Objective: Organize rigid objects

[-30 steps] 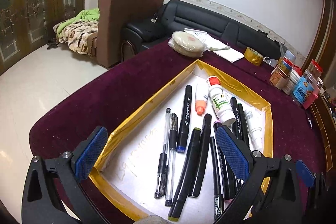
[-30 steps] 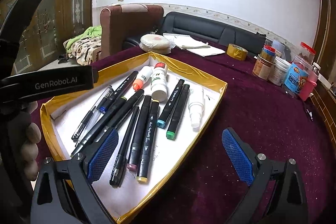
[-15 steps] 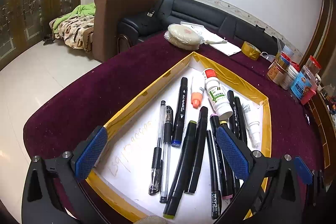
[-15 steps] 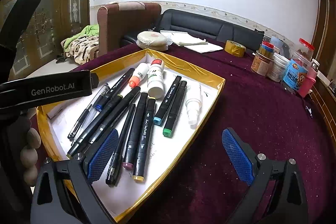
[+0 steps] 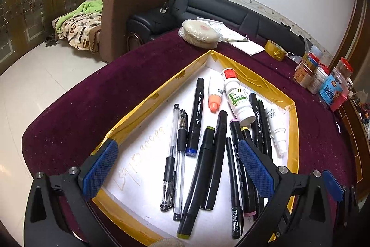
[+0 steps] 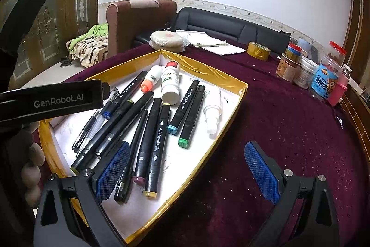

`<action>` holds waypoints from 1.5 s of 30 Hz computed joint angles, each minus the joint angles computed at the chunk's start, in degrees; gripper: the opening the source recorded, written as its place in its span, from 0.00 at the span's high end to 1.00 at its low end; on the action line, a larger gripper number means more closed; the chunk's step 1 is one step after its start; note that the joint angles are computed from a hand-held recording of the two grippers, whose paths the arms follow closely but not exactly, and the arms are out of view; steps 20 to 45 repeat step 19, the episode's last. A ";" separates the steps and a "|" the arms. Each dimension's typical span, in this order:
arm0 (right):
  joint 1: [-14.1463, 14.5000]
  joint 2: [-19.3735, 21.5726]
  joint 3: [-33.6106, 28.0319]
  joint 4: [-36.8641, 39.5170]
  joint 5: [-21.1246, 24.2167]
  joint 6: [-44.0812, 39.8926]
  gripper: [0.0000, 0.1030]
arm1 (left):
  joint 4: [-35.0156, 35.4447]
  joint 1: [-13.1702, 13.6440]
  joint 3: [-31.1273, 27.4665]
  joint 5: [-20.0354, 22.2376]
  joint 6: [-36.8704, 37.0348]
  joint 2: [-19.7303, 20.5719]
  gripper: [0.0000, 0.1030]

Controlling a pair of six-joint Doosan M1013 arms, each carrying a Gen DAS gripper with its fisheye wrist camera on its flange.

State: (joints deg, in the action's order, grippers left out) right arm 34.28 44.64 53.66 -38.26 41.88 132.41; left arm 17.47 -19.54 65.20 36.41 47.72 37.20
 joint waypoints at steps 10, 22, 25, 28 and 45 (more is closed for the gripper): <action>0.02 -0.04 0.13 0.24 -0.19 0.03 0.05 | 0.26 -0.16 0.28 -0.90 0.63 -0.04 0.00; -0.39 -0.88 1.30 -0.09 -1.17 0.68 0.05 | -8.61 0.43 0.62 -1.54 8.58 -0.80 0.00; -0.39 -0.88 1.30 -0.09 -1.17 0.68 0.05 | -8.61 0.43 0.62 -1.54 8.58 -0.80 0.00; -0.39 -0.88 1.30 -0.09 -1.17 0.68 0.05 | -8.61 0.43 0.62 -1.54 8.58 -0.80 0.00; -0.39 -0.88 1.30 -0.09 -1.17 0.68 0.05 | -8.61 0.43 0.62 -1.54 8.58 -0.80 0.00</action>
